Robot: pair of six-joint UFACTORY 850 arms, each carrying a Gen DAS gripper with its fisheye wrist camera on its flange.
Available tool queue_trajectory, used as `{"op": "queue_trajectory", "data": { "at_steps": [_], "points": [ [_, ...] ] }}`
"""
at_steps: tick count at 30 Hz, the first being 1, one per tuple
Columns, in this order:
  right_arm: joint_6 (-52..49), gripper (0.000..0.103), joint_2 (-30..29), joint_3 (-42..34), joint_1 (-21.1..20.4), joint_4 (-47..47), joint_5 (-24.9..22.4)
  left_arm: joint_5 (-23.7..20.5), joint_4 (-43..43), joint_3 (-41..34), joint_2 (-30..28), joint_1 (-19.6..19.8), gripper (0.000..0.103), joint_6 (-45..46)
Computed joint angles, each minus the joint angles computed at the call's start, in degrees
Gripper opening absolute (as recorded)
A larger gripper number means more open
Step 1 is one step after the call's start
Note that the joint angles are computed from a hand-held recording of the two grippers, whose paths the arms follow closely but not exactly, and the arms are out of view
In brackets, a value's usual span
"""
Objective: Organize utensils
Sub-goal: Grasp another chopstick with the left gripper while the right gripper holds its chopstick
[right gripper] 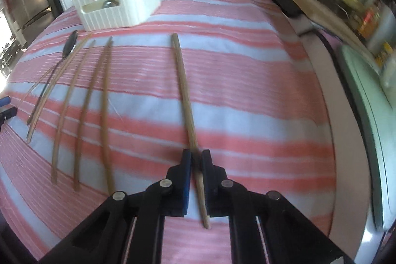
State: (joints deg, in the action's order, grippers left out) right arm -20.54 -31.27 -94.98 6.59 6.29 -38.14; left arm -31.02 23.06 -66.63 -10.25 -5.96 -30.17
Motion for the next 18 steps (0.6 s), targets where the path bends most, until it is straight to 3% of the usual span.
{"op": "queue_trajectory", "data": {
  "at_steps": [3,5,6,9,12,15,18],
  "points": [
    [-2.1,0.016,0.2,-0.6,-1.0,2.4,-1.9,-0.5,-8.0,-1.8,-1.3,2.6,0.083,8.0],
    [-4.5,0.041,-0.8,-2.6,-1.8,5.6,-5.2,-1.3,-16.9,-3.8,-2.7,4.3,0.083,17.0],
    [-5.2,0.043,-1.2,-3.5,-2.0,6.5,-6.2,-2.3,-20.2,-5.1,-3.6,4.7,0.083,20.9],
    [-6.0,0.045,-3.8,-8.3,-1.9,7.5,-11.3,-4.6,-23.5,-8.9,-6.2,4.2,0.083,30.4],
    [-4.8,0.045,-8.3,-15.1,-1.4,6.5,-16.9,-6.0,-19.3,-12.9,-9.5,2.3,0.081,32.3],
    [-2.7,0.045,-12.9,-21.7,-0.4,3.1,-20.8,-7.2,-20.5,-16.3,-12.2,1.4,0.078,35.8],
    [-3.0,0.047,-17.8,-29.0,0.4,2.1,-25.2,-9.6,-24.1,-20.7,-15.3,1.5,0.064,39.7]
  ]
}}
